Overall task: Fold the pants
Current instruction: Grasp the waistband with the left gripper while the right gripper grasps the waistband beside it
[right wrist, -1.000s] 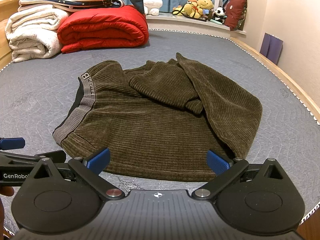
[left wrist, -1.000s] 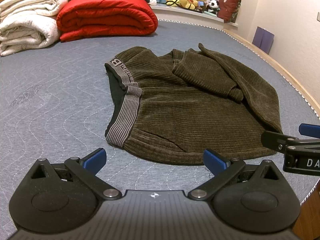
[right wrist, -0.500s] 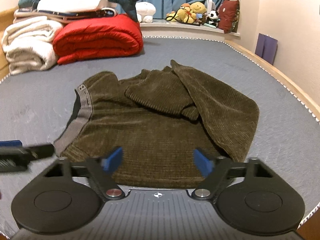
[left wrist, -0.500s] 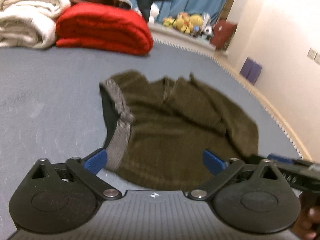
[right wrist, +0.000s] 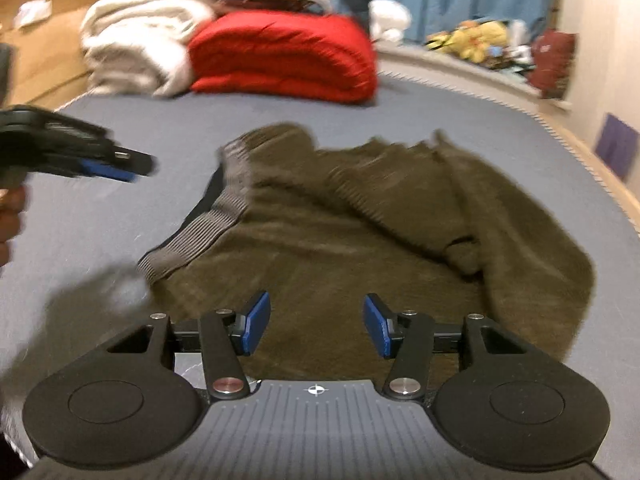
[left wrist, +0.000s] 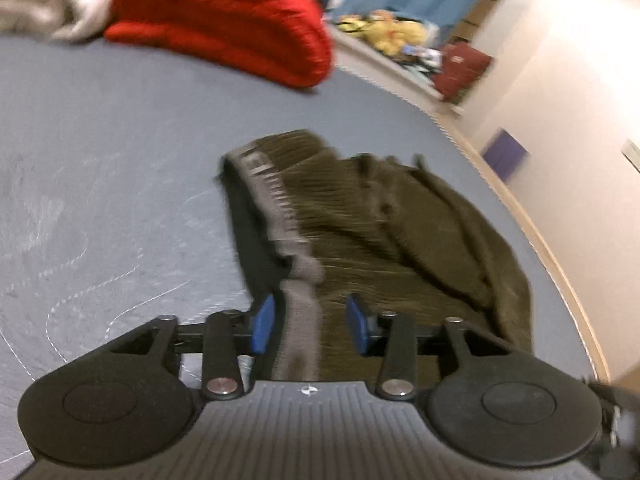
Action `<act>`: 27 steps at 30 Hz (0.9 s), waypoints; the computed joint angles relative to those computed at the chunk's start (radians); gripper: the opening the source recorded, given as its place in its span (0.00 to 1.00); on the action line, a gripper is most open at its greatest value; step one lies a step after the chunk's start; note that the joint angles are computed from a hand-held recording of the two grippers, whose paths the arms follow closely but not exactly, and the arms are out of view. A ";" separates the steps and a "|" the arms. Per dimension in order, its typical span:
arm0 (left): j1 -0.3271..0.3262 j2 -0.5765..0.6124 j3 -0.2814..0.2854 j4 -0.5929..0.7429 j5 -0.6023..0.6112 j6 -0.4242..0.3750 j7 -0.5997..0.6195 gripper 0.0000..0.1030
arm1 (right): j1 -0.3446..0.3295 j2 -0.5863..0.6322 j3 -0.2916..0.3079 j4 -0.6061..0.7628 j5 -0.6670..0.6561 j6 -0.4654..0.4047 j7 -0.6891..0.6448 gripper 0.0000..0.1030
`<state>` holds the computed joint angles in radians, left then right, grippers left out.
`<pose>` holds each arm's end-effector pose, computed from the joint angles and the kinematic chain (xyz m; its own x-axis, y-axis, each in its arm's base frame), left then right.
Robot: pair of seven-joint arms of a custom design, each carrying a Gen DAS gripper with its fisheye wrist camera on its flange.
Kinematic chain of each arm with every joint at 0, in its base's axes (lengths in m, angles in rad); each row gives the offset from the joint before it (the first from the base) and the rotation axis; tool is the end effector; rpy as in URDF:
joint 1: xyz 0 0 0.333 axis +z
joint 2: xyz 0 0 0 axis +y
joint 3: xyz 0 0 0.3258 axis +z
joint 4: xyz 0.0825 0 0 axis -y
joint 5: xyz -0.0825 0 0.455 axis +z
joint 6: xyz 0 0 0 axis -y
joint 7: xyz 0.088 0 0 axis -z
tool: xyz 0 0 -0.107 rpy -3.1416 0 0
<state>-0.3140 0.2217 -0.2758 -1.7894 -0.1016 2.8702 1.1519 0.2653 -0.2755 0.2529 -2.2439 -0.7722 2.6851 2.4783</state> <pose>0.6233 -0.3914 0.5152 -0.2136 -0.8703 0.4438 -0.7704 -0.1292 -0.6243 0.4865 0.3124 0.5309 0.1470 -0.9806 0.1298 -0.6055 -0.1929 -0.7721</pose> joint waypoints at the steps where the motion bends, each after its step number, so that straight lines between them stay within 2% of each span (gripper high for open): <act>1: 0.014 0.020 -0.010 0.011 -0.042 0.003 0.001 0.52 | 0.010 0.016 -0.012 -0.006 0.032 0.054 0.004 0.54; 2: 0.042 0.039 -0.037 0.024 -0.108 0.001 0.033 0.56 | 0.019 0.041 -0.017 0.009 0.052 0.059 -0.033 0.55; 3: 0.070 0.059 -0.066 0.037 -0.175 -0.005 0.074 0.65 | 0.029 0.060 -0.023 0.017 0.073 0.071 -0.062 0.57; 4: 0.079 0.077 -0.073 0.053 -0.204 -0.019 0.089 0.72 | 0.038 0.086 -0.027 0.035 0.089 0.070 -0.097 0.59; 7: 0.045 0.119 -0.026 0.096 -0.160 -0.062 0.029 0.73 | 0.074 0.139 -0.048 0.065 0.167 0.061 -0.206 0.65; 11: 0.089 0.181 -0.091 0.151 -0.251 -0.082 0.127 0.73 | 0.109 0.204 -0.060 0.110 0.194 0.055 -0.316 0.74; 16: 0.022 0.223 -0.037 0.202 -0.155 -0.074 0.116 0.81 | 0.145 0.262 -0.079 0.158 0.227 -0.005 -0.421 0.75; 19: -0.003 0.248 -0.017 0.228 -0.106 -0.060 0.090 0.81 | 0.166 0.301 -0.088 0.200 0.194 -0.077 -0.407 0.75; 22: -0.017 0.269 -0.006 0.245 -0.062 -0.037 0.076 0.81 | 0.177 0.312 -0.101 0.210 0.182 -0.066 -0.389 0.81; 25: -0.011 0.283 -0.016 0.263 -0.062 -0.038 0.060 0.81 | 0.177 0.315 -0.111 0.207 0.224 -0.038 -0.425 0.74; 27: 0.003 0.291 -0.034 0.269 -0.078 -0.036 0.061 0.78 | 0.178 0.311 -0.115 0.198 0.208 -0.009 -0.430 0.53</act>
